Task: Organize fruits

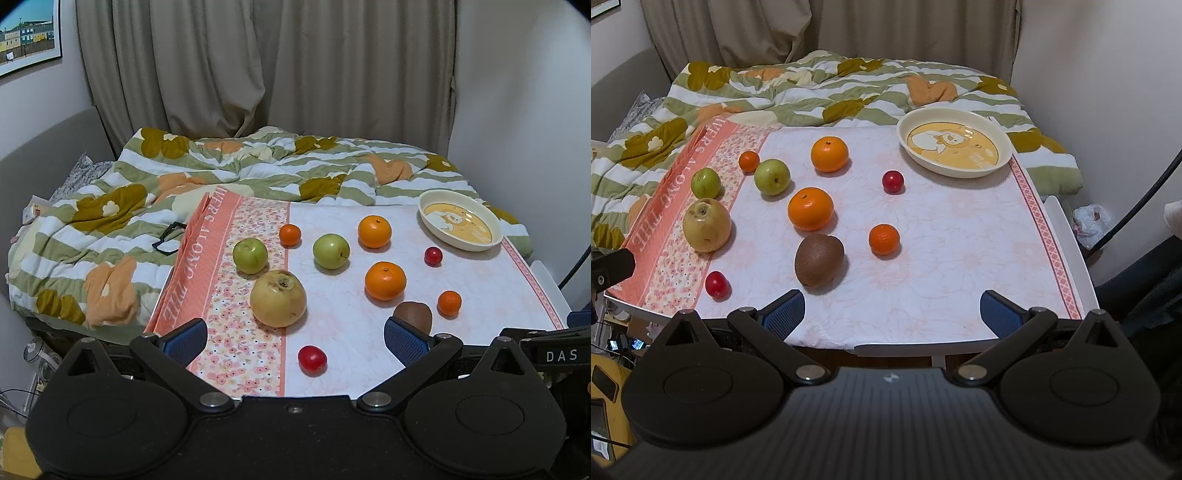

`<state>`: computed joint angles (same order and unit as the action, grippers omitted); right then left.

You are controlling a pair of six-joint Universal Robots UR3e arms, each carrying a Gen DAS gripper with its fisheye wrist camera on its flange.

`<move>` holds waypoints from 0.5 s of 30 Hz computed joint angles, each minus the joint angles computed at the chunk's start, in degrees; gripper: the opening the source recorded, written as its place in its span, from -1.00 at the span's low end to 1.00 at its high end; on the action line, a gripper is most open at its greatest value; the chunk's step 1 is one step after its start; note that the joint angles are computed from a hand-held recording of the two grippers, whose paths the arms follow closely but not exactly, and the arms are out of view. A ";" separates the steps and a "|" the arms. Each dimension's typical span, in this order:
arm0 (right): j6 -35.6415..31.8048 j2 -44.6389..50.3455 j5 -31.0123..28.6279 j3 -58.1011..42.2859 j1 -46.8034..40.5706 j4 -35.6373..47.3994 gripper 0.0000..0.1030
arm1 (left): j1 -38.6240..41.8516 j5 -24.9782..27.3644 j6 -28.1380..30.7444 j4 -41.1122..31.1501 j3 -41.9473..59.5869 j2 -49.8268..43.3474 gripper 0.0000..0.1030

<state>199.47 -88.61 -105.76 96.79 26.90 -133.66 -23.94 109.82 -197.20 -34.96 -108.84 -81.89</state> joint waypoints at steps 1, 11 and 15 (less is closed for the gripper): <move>0.12 1.83 -0.19 -1.63 0.16 0.10 1.00 | 0.29 -0.23 0.14 -0.04 0.15 -0.15 1.00; -0.15 4.15 -0.16 -3.64 0.58 0.16 1.00 | 1.47 -1.00 0.50 0.16 0.11 -0.61 1.00; -0.10 4.64 -0.27 -3.94 0.78 -0.04 1.00 | 2.25 -1.47 0.47 0.45 -0.02 -0.83 1.00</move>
